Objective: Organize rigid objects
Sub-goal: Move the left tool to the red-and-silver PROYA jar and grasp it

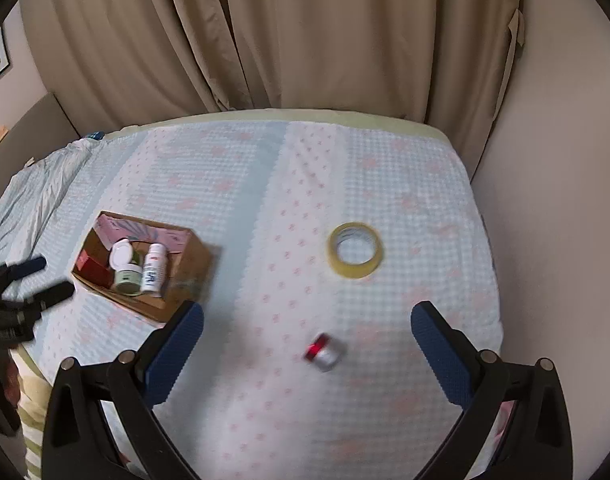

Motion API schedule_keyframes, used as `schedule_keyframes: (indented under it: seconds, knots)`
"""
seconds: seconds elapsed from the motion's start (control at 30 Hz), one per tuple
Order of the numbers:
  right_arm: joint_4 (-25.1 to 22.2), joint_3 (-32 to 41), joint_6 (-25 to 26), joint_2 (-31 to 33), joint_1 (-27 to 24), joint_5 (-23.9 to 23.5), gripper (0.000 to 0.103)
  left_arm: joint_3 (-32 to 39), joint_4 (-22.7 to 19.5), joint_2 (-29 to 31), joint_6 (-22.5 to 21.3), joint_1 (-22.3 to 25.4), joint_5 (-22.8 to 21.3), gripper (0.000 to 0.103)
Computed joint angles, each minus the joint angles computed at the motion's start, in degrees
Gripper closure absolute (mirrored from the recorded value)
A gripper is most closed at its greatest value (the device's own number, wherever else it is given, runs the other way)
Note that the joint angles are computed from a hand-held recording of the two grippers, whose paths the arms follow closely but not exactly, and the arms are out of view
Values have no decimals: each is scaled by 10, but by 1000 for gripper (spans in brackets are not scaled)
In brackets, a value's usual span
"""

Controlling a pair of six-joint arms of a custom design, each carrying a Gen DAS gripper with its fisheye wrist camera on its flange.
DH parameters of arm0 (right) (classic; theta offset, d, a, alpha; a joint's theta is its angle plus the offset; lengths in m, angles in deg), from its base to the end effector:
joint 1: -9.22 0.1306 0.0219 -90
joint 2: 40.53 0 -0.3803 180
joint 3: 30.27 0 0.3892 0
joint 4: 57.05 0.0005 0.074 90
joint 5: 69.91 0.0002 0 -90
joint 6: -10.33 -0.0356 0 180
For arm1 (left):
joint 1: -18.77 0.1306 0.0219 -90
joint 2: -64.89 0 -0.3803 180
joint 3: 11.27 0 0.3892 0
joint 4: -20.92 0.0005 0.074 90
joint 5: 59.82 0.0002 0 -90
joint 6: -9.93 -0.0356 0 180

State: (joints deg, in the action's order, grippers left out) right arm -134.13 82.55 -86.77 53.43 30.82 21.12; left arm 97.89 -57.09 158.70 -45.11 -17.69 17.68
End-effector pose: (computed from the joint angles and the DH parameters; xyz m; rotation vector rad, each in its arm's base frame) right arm 0.4411 0.1734 0.5425 -0.3209 2.5754 0.1605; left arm 0.3841 -0.2748 0.5164 -0.0356 2.6271 -0.1393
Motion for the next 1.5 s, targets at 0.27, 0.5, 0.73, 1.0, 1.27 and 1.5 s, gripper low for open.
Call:
schedule_keyframes:
  seconds: [0.27,0.5,0.73,1.0,1.27,1.5]
  knots:
    - [26,-5,87,22,-82,-69,0,41,19,91,16,-75,18,0]
    - [76,-48,124,45,-118,-93,0,47,83,166,-12,-101,57,0]
    - [145,-97,185,85,-138,-121,0,34,165,231,-34,-111,37,0]
    - [257,-130,270,158,-141,-171,0,14,250,284,-55,-113,2,14]
    - [323,-118,291,233,-133,-197,0,12,275,308,-72,-114,-18,41]
    - [347,-100,307,261,-119,-186,0,12,282,311,-92,-115,-24,63]
